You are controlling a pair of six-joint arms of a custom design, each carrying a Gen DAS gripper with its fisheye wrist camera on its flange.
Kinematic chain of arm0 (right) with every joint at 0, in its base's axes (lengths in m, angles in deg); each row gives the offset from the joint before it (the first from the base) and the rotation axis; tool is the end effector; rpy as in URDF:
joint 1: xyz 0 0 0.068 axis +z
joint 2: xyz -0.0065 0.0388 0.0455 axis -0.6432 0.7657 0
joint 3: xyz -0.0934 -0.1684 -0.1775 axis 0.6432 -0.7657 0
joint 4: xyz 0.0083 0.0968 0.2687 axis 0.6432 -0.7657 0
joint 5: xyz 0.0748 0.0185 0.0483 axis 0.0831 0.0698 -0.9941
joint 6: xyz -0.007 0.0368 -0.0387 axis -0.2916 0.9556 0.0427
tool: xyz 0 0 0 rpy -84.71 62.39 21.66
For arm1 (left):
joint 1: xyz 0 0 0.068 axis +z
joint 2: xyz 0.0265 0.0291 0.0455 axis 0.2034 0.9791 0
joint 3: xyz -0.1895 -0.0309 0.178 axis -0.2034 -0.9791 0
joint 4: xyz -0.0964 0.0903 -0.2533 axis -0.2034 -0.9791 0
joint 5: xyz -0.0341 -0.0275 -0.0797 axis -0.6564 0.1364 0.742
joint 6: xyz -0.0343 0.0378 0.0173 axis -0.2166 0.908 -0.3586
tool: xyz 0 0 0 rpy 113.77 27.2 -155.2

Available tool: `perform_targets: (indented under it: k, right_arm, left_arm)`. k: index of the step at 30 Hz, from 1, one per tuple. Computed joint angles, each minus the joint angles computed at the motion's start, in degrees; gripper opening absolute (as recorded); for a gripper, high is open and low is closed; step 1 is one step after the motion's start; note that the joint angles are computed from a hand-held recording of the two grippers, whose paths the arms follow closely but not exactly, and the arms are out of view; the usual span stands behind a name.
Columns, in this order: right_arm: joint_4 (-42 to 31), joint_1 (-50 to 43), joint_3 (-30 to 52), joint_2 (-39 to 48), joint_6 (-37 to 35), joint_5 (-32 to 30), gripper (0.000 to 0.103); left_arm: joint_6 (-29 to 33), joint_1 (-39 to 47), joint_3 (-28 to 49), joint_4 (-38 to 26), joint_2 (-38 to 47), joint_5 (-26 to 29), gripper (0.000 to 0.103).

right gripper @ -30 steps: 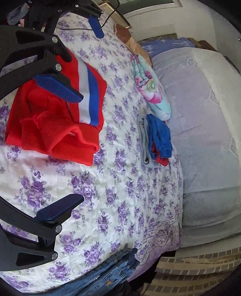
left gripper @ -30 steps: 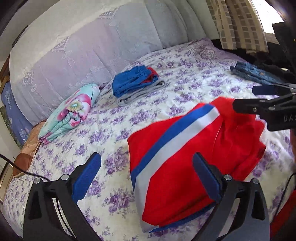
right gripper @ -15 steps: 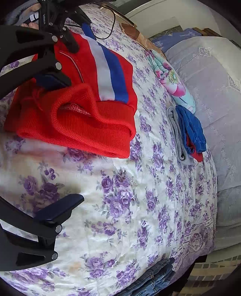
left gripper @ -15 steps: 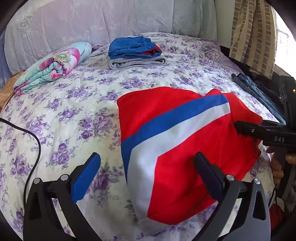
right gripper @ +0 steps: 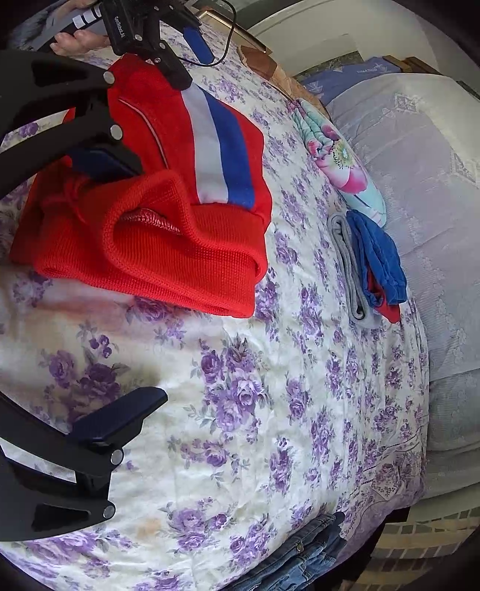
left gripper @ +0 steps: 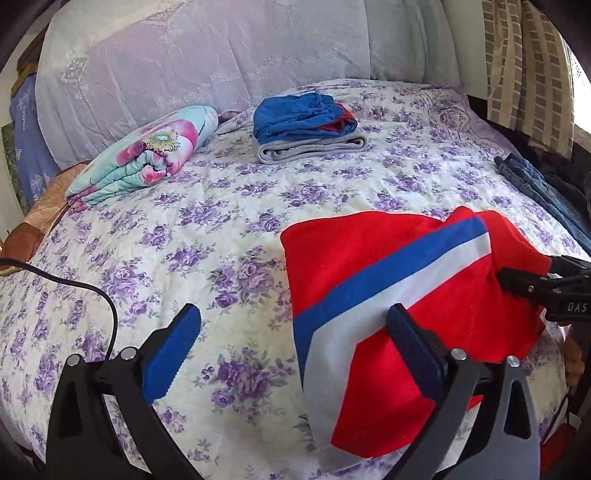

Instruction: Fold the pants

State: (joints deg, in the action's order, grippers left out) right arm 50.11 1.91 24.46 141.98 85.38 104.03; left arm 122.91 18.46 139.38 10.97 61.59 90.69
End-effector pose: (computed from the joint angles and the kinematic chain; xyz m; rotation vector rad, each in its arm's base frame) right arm 0.2438 0.1899 0.0895 0.6370 2.2548 0.0021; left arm 0.3826 0.0256 0.1135 0.9029 2.0850 -0.2722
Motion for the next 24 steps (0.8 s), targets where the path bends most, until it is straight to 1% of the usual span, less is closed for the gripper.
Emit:
perform_targets:
  k: [4,8,11,13,14,16,17,19,20,21,23,24]
  right_arm:
    - [-1.9,1.2,0.4,-1.0,0.5,2.4,0.099]
    - [-7.5,4.6,3.3,-1.4,0.8,8.3,0.099]
    - [-7.4,7.5,4.5,-2.6,-3.1,11.8,0.099]
    - [-4.6,9.4,5.3,-2.9,-8.8,12.9,0.099]
    - [-3.9,9.9,6.3,-2.2,-11.7,12.2,0.099]
    - [-3.9,9.4,8.8,0.1,-15.9,8.0,0.099]
    - [-4.8,8.8,9.9,1.7,-15.8,6.6,0.1]
    - [-9.4,6.8,12.7,5.5,-13.7,3.8,0.1]
    - [-7.5,5.5,11.4,5.8,-13.6,1.0,0.1]
    - [-3.8,4.6,8.6,4.5,-13.3,-1.0,0.1]
    - [-0.9,4.8,4.9,1.3,-12.1,-1.2,0.1]
    - [0.8,4.9,2.6,-1.6,-11.9,-0.8,0.1]
  left_arm:
    - [-0.2,-0.3,0.1,0.5,-0.1,-0.7,0.099]
    - [-0.4,-0.8,0.5,0.9,0.1,-1.5,0.099]
    - [-0.8,-1.3,1.3,1.1,0.6,-2.0,0.099]
    - [-0.9,-2.0,2.4,0.7,1.3,-2.5,0.099]
    - [-0.9,-2.5,3.3,0.0,1.9,-3.1,0.099]
    - [-0.9,-3.6,5.7,-2.4,3.7,-4.5,0.099]
    - [-0.9,-4.0,7.1,-3.9,4.9,-4.8,0.099]
    - [-1.1,-4.3,9.9,-6.6,7.4,-4.7,0.099]
    - [-0.9,-4.2,11.4,-8.6,8.5,-4.2,0.099]
    - [-0.7,-4.0,12.7,-10.4,9.2,-3.4,0.099]
    - [-0.6,-3.4,13.4,-11.9,9.3,-2.8,0.099]
    - [-0.6,-3.0,13.4,-12.1,8.9,-2.6,0.099]
